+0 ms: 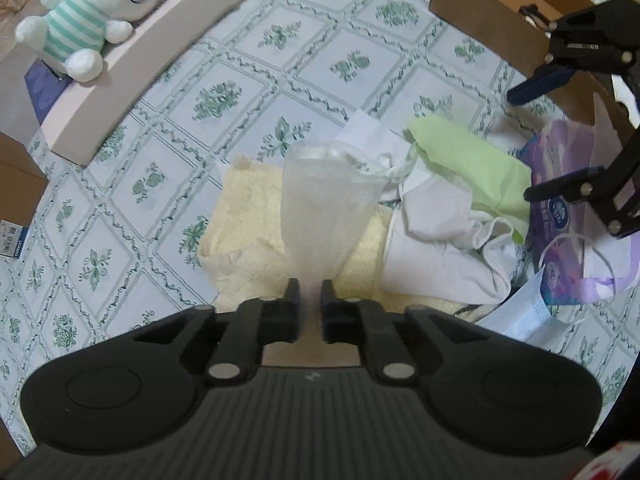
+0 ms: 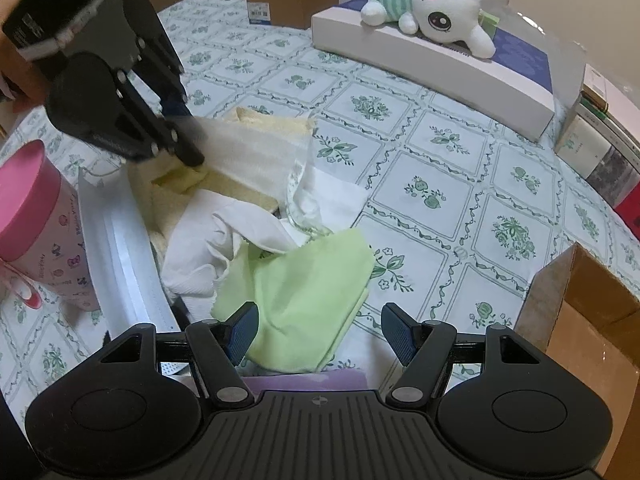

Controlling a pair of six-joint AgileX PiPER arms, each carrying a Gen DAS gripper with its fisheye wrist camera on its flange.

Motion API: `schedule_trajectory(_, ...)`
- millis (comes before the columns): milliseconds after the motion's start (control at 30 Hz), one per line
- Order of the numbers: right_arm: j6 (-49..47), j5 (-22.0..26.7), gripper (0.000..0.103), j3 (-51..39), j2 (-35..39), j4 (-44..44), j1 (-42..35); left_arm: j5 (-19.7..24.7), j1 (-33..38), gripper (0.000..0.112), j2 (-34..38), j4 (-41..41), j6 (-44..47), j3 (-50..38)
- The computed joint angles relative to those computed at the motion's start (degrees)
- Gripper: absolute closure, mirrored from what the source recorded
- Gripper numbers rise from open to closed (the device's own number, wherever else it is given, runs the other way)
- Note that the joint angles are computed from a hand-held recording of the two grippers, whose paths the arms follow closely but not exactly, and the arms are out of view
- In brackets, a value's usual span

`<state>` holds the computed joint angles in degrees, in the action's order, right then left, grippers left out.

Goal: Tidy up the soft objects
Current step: 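Grasp the white mesh bag with the left tool while the right tool grasps the green cloth, then carry the mesh bag and green cloth over the cardboard box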

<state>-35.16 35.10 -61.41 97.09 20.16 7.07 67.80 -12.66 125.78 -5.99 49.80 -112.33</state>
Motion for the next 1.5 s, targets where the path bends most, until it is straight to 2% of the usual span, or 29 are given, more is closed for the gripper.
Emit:
schedule_trajectory(367,4.27,2.78,0.036,-5.97,7.58,-6.50,2.86,-1.44,3.23,0.108,-1.15,-9.00,-0.10,-1.60)
schedule_trajectory(433,5.81,3.26,0.049,-6.86,9.24,-7.69,3.31,-2.50,3.26,0.108,-1.61,-9.69,-0.06,-0.70)
schedule_trajectory(467,6.60,3.17,0.052,-6.98,9.88,-8.40,3.51,-2.82,3.33,0.108,-1.69,-9.93,0.09,-0.42)
schedule_trajectory(533,7.19,2.63,0.073,-6.58,10.33,-8.50,3.54,-3.58,3.26,0.108,-2.46,-10.40,0.44,0.94)
schedule_trajectory(567,6.99,2.03,0.080,-6.02,10.05,-7.93,3.30,-3.82,3.46,0.108,-2.78,-10.75,0.80,1.58)
schedule_trajectory(600,7.37,1.48,0.097,-5.58,9.68,-7.98,3.28,-4.00,3.54,0.108,-3.14,-11.08,0.93,2.12)
schedule_trajectory(633,8.36,0.61,0.100,-4.86,8.98,-9.00,3.43,-4.11,3.60,0.108,-3.35,-11.23,0.95,2.39)
schedule_trajectory(933,9.47,-1.99,0.100,0.45,-2.26,-6.94,2.34,-5.14,4.36,0.108,-8.71,-13.22,-1.24,6.55)
schedule_trajectory(1133,17.68,-2.90,0.100,2.64,-11.07,-12.00,4.39,-6.01,4.12,0.108,-15.18,-13.99,-3.33,11.11)
schedule_trajectory(1500,28.63,0.67,0.100,6.42,-28.20,-16.04,6.11,-6.41,2.61,0.108,-28.85,-16.35,-7.97,20.79)
